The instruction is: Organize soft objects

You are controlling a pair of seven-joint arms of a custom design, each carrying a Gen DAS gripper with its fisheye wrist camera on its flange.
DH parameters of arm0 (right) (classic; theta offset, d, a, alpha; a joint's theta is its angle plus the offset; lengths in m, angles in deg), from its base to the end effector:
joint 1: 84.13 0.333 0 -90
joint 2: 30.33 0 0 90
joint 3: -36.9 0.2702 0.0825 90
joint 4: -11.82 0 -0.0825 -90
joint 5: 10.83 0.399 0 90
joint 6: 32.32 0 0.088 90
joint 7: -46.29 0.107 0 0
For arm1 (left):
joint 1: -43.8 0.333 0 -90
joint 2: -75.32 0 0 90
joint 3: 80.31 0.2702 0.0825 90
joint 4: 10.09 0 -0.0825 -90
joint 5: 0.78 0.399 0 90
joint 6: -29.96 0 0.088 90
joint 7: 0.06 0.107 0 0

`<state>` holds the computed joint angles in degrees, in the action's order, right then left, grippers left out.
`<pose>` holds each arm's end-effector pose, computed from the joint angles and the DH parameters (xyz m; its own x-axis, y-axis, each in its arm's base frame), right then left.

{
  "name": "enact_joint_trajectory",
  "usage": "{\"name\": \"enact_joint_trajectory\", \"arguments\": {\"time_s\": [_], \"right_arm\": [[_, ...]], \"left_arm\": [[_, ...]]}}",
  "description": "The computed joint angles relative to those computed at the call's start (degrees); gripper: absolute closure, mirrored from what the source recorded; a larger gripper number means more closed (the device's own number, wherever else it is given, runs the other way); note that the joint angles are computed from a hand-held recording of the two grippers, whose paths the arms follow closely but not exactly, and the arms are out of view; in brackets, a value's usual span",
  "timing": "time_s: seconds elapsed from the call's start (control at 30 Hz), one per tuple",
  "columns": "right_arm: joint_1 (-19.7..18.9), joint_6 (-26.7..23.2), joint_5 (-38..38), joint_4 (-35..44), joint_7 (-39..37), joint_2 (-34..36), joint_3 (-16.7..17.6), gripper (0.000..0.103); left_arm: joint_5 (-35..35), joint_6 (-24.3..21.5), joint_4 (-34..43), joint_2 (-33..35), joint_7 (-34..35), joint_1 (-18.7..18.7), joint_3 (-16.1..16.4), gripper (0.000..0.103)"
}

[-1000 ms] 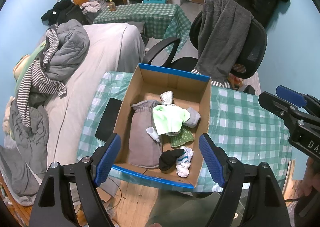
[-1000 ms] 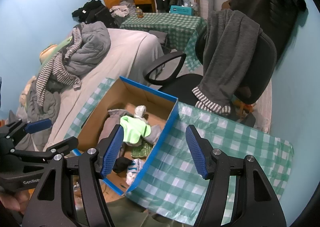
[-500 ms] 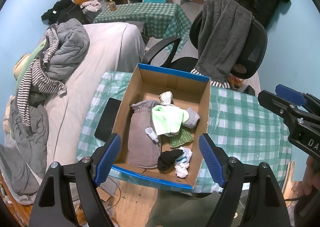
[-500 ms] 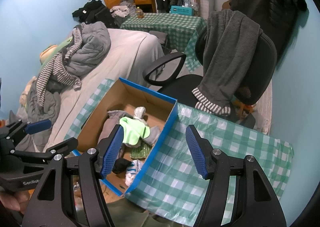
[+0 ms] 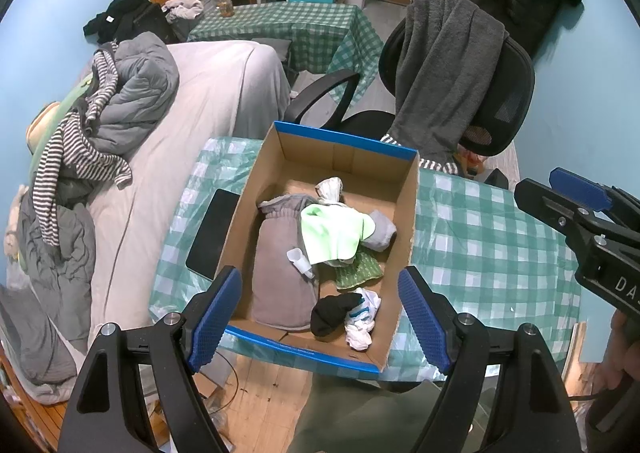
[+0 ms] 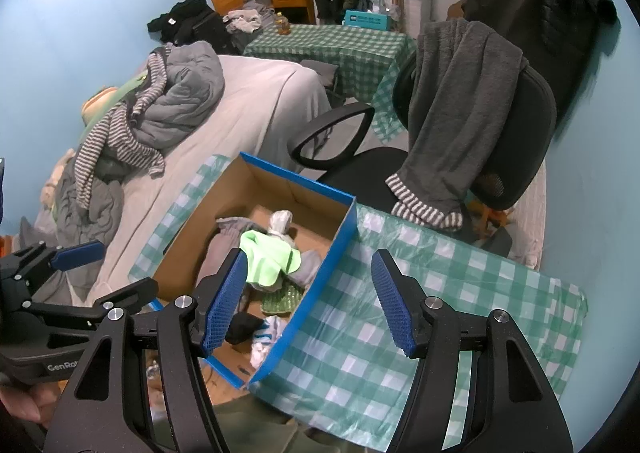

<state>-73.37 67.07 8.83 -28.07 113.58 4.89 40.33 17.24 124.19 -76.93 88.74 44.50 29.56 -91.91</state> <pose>0.6857 0.1863 0.6337 0.6281 -0.7582 -0.1750 -0.7174 -0.4771 -0.5075 0.5893 -0.2307 0.6489 0.3625 -0.9319 -0.0092 -0.8722 -0.3358 -0.3558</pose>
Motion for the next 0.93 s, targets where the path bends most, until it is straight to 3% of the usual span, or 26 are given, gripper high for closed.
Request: {"name": "enact_joint_trajectory", "arguments": {"time_s": [0.93], "right_arm": [[-0.27, -0.79, 0.01, 1.8, -0.15, 1.23, 0.15, 0.039]], "left_arm": [[0.3, -2.11, 3.47, 2.34, 0.25, -1.03, -0.06, 0.017]]}}
